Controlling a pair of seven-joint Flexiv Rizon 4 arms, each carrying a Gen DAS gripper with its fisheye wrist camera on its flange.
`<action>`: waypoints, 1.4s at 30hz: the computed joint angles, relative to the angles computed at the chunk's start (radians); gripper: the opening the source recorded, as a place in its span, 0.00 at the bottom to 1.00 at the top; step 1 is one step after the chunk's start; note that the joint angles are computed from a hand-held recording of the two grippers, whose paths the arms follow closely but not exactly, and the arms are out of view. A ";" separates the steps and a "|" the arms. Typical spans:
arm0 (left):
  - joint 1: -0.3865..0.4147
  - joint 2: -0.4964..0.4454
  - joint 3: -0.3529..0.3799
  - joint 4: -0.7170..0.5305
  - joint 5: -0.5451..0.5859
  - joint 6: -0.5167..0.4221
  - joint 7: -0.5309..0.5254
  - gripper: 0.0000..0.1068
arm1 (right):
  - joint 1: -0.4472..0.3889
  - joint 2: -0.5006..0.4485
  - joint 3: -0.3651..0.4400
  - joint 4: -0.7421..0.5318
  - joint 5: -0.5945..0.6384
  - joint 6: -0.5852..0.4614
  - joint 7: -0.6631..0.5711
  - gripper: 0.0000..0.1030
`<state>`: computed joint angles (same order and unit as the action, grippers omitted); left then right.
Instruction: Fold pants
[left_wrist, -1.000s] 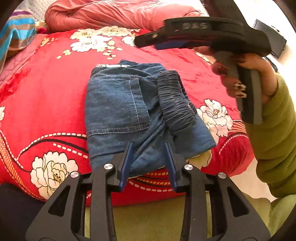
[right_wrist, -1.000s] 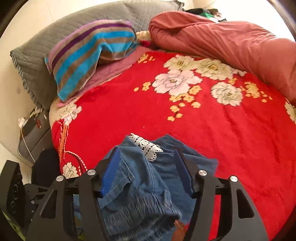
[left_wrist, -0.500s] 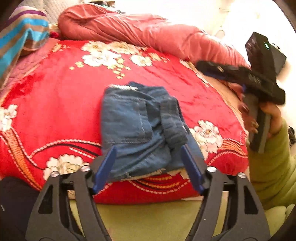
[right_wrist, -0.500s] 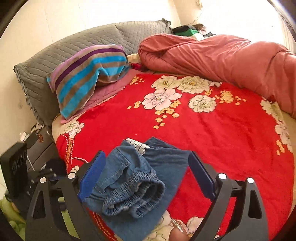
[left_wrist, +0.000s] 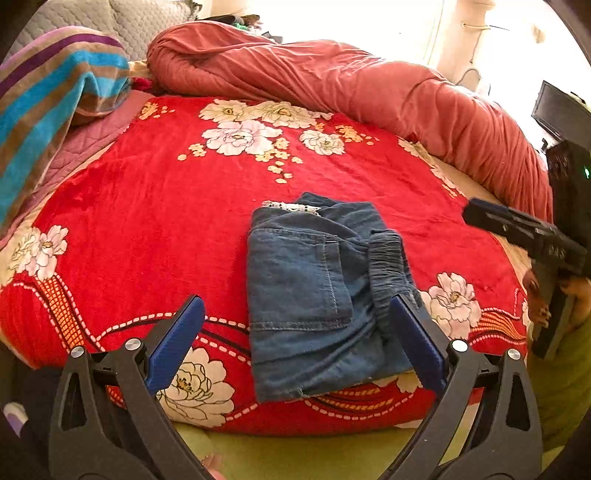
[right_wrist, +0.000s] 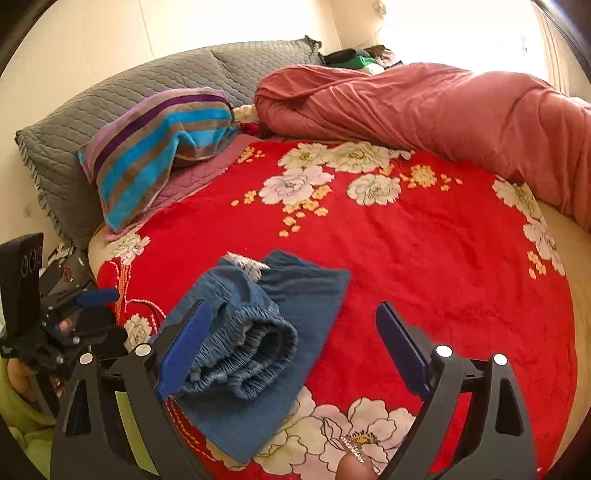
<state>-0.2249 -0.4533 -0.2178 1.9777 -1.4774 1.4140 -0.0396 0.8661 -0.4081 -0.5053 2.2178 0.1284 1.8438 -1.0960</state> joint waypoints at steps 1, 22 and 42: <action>-0.001 -0.008 0.004 -0.006 0.017 0.002 -0.016 0.87 | -0.012 -0.003 0.013 -0.001 -0.001 -0.003 0.003 0.87; 0.112 -0.163 -0.031 -0.093 0.528 -0.046 -0.411 0.87 | -0.415 -0.134 0.423 -0.110 -0.181 -0.086 0.137 0.79; 0.237 -0.252 -0.150 -0.177 0.818 -0.119 -0.584 0.51 | -0.766 -0.268 0.771 -0.224 -0.353 -0.028 0.138 0.43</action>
<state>0.0118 -0.7051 -0.3673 1.8010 -0.6599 1.2955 -0.6238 0.1002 -0.6761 0.2654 1.9942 -0.2242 1.8160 -0.9578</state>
